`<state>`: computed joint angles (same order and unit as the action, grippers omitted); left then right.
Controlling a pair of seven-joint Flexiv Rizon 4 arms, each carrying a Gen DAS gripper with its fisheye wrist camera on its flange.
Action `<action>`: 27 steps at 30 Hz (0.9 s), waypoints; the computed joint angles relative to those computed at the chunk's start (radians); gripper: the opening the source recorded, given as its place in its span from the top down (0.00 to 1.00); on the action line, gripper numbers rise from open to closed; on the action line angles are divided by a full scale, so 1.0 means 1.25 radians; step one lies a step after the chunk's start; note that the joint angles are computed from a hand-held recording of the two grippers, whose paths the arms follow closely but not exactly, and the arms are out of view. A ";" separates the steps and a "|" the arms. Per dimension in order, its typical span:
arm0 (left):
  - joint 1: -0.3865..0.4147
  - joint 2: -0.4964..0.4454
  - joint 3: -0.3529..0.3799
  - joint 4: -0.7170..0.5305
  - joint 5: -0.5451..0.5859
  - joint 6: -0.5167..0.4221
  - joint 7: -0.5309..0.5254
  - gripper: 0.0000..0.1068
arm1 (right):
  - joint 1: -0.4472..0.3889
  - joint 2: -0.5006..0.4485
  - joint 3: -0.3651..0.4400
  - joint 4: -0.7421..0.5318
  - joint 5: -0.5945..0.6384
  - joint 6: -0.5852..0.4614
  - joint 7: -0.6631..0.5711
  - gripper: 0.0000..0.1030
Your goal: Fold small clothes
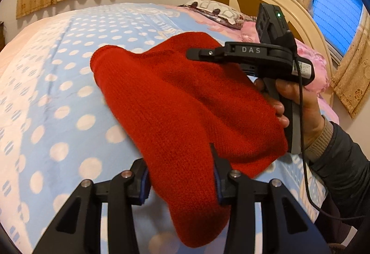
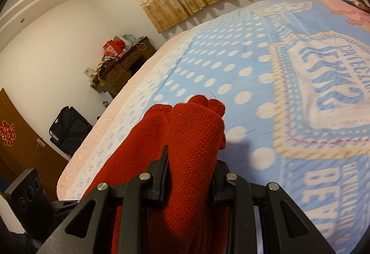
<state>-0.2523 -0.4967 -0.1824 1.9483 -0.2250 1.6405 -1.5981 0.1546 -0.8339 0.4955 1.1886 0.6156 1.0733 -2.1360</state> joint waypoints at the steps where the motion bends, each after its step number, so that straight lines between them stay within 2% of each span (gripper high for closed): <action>1: -0.002 0.010 0.005 0.014 -0.001 0.008 -0.007 0.60 | 0.003 0.004 0.004 0.006 0.002 0.001 -0.002 0.73; 10: -0.049 0.072 0.076 0.099 0.012 0.061 -0.066 0.61 | 0.045 0.024 0.011 0.034 -0.004 0.013 -0.002 0.73; 16: -0.051 0.096 0.095 0.153 0.016 0.102 -0.098 0.61 | 0.077 0.022 0.016 0.030 -0.015 0.013 0.008 0.73; 27: -0.192 0.122 0.260 0.205 -0.047 0.136 -0.136 0.61 | 0.155 -0.004 0.020 -0.020 -0.048 -0.015 0.022 0.73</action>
<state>-0.4917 -0.3441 0.1430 2.2045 -0.2834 1.8103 -1.7677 0.3485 -0.8384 0.5210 1.1642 0.5560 1.0543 -2.1083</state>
